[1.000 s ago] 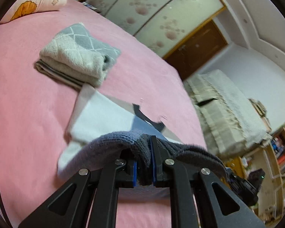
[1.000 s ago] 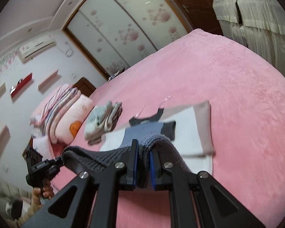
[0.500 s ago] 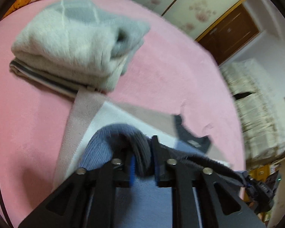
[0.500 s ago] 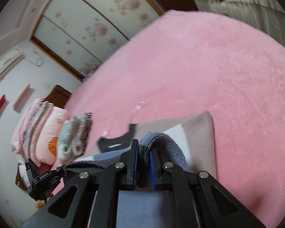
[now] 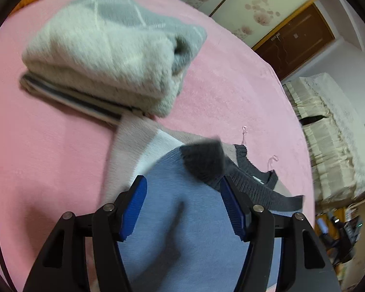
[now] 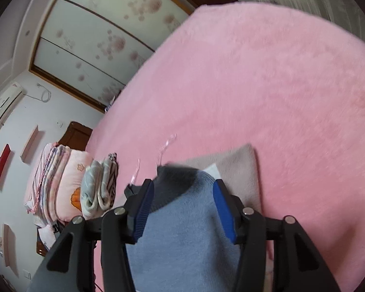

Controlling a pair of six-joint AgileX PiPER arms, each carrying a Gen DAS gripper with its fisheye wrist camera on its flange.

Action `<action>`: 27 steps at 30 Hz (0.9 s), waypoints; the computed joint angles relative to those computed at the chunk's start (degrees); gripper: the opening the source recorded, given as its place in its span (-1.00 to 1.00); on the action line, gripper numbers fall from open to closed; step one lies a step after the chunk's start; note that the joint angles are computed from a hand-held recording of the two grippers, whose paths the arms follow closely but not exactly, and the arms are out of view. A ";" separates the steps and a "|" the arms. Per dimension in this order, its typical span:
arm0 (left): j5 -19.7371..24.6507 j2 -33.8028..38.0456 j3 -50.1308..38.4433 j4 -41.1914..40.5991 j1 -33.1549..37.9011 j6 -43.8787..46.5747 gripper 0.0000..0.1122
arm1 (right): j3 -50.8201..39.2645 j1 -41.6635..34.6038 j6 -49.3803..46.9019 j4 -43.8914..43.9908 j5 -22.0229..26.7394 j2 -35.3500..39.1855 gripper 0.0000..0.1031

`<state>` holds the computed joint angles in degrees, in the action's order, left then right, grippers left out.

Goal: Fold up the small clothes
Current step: 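Lift the hem with both tools and fold it up toward the collar, then lay the hem beside the collar and open both tools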

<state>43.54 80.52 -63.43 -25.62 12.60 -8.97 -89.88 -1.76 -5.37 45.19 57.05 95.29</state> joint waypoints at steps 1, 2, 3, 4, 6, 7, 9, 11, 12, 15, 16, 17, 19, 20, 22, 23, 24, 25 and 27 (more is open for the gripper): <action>0.16 -0.27 -0.20 1.11 -0.01 -0.11 0.13 | -0.53 0.45 -0.45 -2.08 -0.45 -0.60 -0.01; 0.59 -0.61 -0.60 2.57 0.09 -0.08 0.13 | -1.24 1.14 -0.01 -4.17 -0.64 -0.64 -0.01; 1.00 -0.94 -0.93 3.43 0.17 0.34 0.13 | -2.04 1.87 0.12 -6.32 -0.57 -0.57 -0.01; 1.03 -0.90 -1.24 3.84 0.15 1.27 0.13 | -2.77 2.76 0.04 -7.90 -0.49 -0.32 -0.01; 1.27 -0.31 -2.41 5.46 -0.22 2.73 0.13 | -4.15 4.79 0.56 -11.45 -0.57 0.62 -0.01; 1.48 0.08 -3.01 6.98 -0.74 3.37 0.13 | -4.75 5.63 0.60 -12.72 -0.58 1.20 -0.01; 1.46 1.84 -4.78 12.10 -3.35 3.42 0.13 | -6.03 7.57 0.80 -15.75 -0.66 2.74 -0.01; 1.53 3.68 -6.37 16.27 -5.91 3.12 0.13 | -7.61 9.93 1.60 -19.44 -0.97 4.54 -0.01; 1.64 5.13 -7.68 18.41 -7.37 2.91 0.13 | -7.93 10.90 1.48 -21.16 -1.26 5.26 -0.01; 1.89 8.59 -10.94 24.16 -10.57 1.81 0.13 | -9.41 13.41 1.64 -25.56 -1.52 7.47 -0.01; 1.98 9.79 -12.08 25.51 -11.19 1.54 0.13 | -10.45 14.34 2.16 -27.28 -1.40 8.65 -0.01; 2.35 10.99 -13.40 26.24 -11.74 1.46 0.13 | -10.91 14.66 2.20 -27.97 -1.24 9.20 -0.01; 3.16 13.72 -16.27 26.41 -12.12 2.03 0.13 | -12.18 15.30 2.29 -29.33 -0.77 10.59 -0.01; 3.33 14.97 -17.22 26.11 -12.16 2.69 0.13 | -12.91 15.81 2.83 -30.20 -0.54 11.19 -0.01; 3.59 17.26 -18.98 25.19 -12.16 4.02 0.13 | -14.23 16.22 3.14 -31.50 -0.07 12.40 -0.01; 3.40 17.73 -19.16 24.93 -12.29 4.27 0.09 | -14.74 15.95 2.50 -31.17 0.27 12.91 -0.01; 2.81 18.18 -19.25 24.74 -12.54 4.58 0.03 | -15.13 15.95 2.23 -31.12 0.35 13.35 -0.01; 2.54 18.48 -19.36 25.56 -13.09 3.91 -0.15 | -15.70 16.17 2.33 -31.86 0.69 13.95 -0.02; 2.23 19.06 -19.40 28.73 -14.44 2.09 -0.56 | -16.15 17.49 3.62 -35.32 0.74 14.52 -0.30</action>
<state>45.77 99.58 -82.82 3.11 -1.84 -6.88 -106.03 15.74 -1.74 9.87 57.78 109.81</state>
